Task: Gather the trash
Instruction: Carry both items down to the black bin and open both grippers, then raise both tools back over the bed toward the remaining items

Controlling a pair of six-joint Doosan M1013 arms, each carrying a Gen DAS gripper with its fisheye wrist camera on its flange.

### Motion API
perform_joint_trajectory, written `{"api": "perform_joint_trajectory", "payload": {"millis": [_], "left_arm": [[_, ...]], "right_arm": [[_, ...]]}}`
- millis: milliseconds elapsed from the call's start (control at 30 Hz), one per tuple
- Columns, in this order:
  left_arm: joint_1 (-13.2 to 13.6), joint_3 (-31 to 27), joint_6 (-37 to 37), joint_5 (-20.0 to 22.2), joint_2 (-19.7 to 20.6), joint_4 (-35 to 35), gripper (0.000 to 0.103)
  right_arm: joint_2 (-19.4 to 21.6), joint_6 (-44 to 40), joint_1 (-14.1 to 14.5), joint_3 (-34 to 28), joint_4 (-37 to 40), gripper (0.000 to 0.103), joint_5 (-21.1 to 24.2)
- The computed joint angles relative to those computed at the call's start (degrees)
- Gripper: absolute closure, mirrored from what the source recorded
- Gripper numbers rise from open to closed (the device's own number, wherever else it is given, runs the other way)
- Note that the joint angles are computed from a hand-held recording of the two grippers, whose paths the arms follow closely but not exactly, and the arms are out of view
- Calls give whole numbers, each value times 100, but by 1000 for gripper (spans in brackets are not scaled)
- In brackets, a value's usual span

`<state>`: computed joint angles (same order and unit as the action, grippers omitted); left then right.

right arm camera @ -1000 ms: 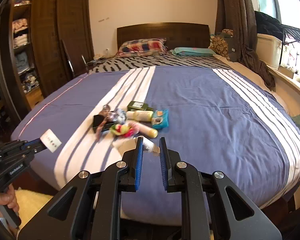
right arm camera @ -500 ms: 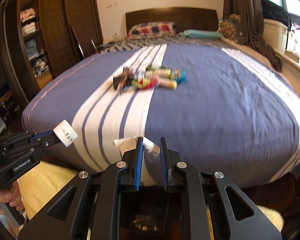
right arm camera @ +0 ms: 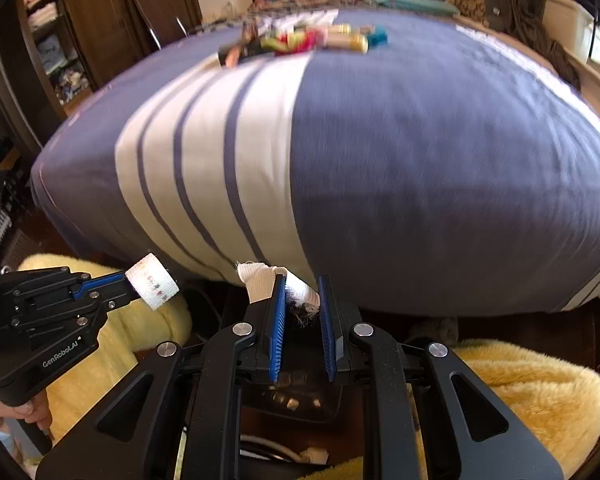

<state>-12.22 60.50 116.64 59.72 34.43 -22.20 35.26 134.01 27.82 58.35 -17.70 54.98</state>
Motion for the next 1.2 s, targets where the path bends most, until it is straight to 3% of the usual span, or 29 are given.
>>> {"api": "perform_joint_trajectory", "payload": {"millis": [467,900,1067,1133,1200], "left_arm": [[-80,-349,-248,1204,656,234,99],[-129,-636,-388,1704,972,435,97],[-141,-659,-407,1725,973,454,81],[-136,-658,-426,1698,964,460,77],[-127,-643,-446,1634,931,474,69]], "right_arm": [[430,-567,-186,-136,1210,86,525],[794,-774,-290,-507,1805,83,968],[826,-760,-320,-558,1902,79,914],[811,-728,-324,-546,1928,65,858],[792,-694,-320,-546,1899,59,819]]}}
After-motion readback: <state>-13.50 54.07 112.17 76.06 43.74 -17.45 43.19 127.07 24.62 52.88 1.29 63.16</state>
